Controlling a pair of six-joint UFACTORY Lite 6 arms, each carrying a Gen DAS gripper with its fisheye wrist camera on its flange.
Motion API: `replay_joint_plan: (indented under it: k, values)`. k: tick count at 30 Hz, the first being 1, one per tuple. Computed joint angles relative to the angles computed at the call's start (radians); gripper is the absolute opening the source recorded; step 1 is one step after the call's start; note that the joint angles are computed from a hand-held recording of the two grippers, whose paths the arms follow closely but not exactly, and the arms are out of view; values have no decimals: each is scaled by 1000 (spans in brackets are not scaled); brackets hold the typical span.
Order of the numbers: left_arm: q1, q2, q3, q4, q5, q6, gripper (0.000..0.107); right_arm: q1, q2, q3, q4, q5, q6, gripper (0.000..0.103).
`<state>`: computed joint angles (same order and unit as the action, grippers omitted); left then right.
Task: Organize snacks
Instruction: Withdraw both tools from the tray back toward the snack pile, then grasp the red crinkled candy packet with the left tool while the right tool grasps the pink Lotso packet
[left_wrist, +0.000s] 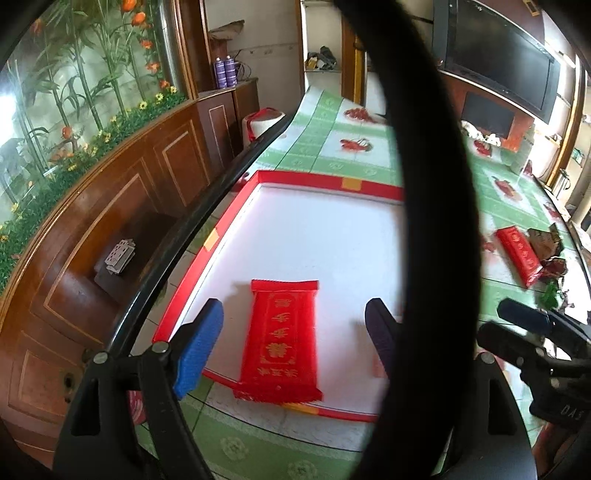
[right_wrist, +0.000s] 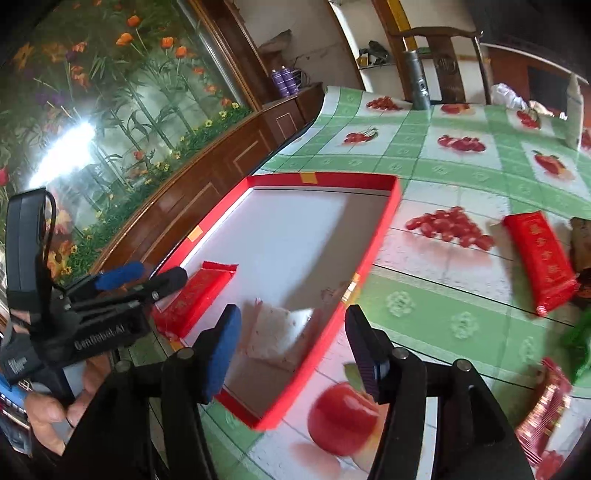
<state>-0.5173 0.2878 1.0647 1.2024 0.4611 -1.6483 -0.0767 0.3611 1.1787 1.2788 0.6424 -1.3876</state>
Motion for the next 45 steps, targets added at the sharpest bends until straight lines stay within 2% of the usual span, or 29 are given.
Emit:
replay_joint_plan:
  k: [1,3,5,13,15,22,29,36,45]
  values:
    - [-11,-7,1,-4,0,1,80,-15,-29,-31,2,-4,-16,61]
    - [-41,-16,7,-15,3,5,84,-66,-94,-105,8,-1,-61,71]
    - [-76,-11,21,-18,2,2,85,-150,-170,-191,2,11,-105,73]
    - [-238,136,199,-149,0,135,88,-524,-281,-328,-95,72,-171,74]
    - [-275,189,258,-189,2,173,91,-617,-277,-333,-116,84,-186,74]
    - [-360,333,440,-319,25,308,91,-827,-233,-311,-174,127,-212,74]
    - [-395,426,575,-406,57,403,91,-882,-254,-349,-221,150,-260,74]
    - [-405,499,679,-467,70,481,91,-849,-335,-450,-232,82,-321,74]
    - [-424,582,821,-539,93,585,91,-830,-349,-473,-223,52,-325,74]
